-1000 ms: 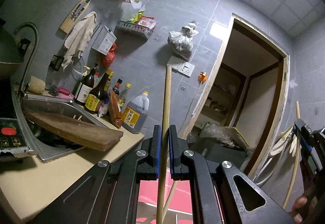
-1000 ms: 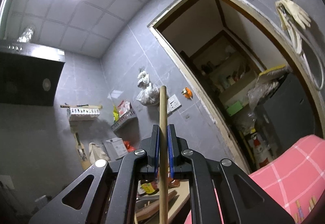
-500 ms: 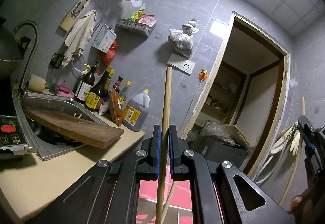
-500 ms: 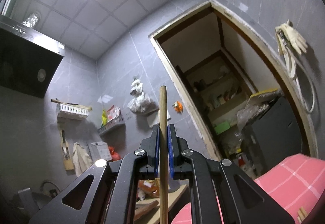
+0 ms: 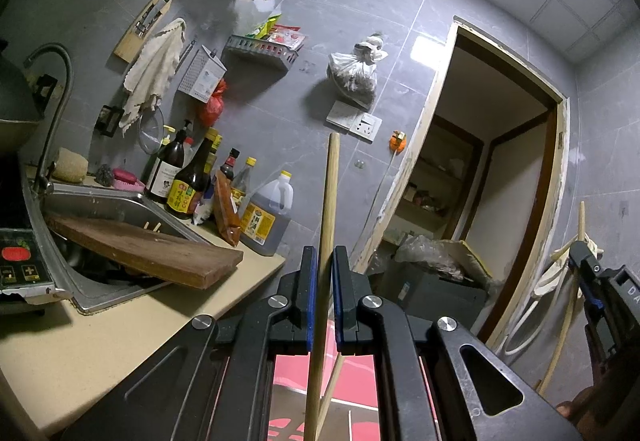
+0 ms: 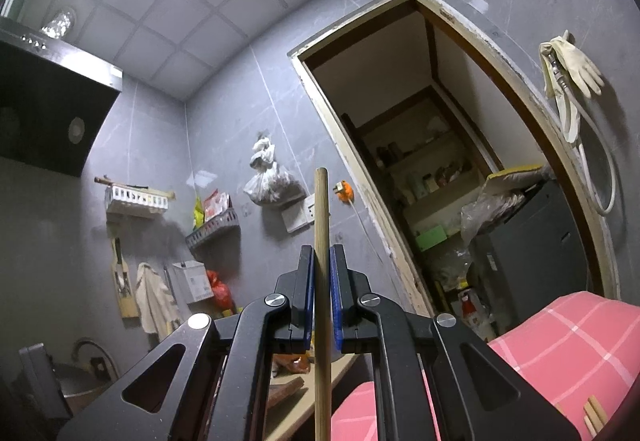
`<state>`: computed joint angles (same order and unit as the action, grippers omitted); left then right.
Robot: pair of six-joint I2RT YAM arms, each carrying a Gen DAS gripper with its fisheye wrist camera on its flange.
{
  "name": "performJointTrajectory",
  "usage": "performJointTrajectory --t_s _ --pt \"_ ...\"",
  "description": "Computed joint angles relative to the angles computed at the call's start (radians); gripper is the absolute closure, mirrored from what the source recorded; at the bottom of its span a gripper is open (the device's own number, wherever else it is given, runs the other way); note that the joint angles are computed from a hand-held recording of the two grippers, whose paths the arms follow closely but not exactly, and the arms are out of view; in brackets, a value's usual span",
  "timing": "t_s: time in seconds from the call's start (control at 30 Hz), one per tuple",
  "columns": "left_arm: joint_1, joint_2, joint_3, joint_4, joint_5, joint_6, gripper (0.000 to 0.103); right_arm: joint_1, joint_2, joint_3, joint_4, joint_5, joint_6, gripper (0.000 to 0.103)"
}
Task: Organize utensils
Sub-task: 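Lower the left gripper's chopstick into the white holder and open while the right gripper does likewise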
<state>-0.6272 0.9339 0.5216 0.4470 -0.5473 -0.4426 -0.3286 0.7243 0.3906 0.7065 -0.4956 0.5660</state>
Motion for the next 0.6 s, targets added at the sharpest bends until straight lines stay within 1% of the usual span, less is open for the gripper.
performJointTrajectory --t_s 0.1,0.23,0.33,0.5,0.6 --pt "-0.002 0.003 0.001 0.0 0.0 0.002 0.098 -0.01 -0.011 -0.001 -0.021 -0.021 -0.01 0.097" --pt "-0.006 0.002 0.013 -0.031 0.014 0.012 0.098 -0.038 -0.037 0.02 -0.118 -0.089 -0.051 0.097" --pt "0.001 -0.01 0.034 -0.11 0.055 0.022 0.098 -0.075 -0.061 0.031 -0.191 -0.169 -0.09 0.097" --pt "0.009 -0.019 0.032 -0.173 0.09 0.033 0.098 -0.124 -0.082 0.031 -0.298 -0.28 -0.146 0.097" --pt "0.009 -0.026 0.029 -0.213 0.112 0.047 0.098 -0.143 -0.087 0.032 -0.361 -0.328 -0.183 0.096"
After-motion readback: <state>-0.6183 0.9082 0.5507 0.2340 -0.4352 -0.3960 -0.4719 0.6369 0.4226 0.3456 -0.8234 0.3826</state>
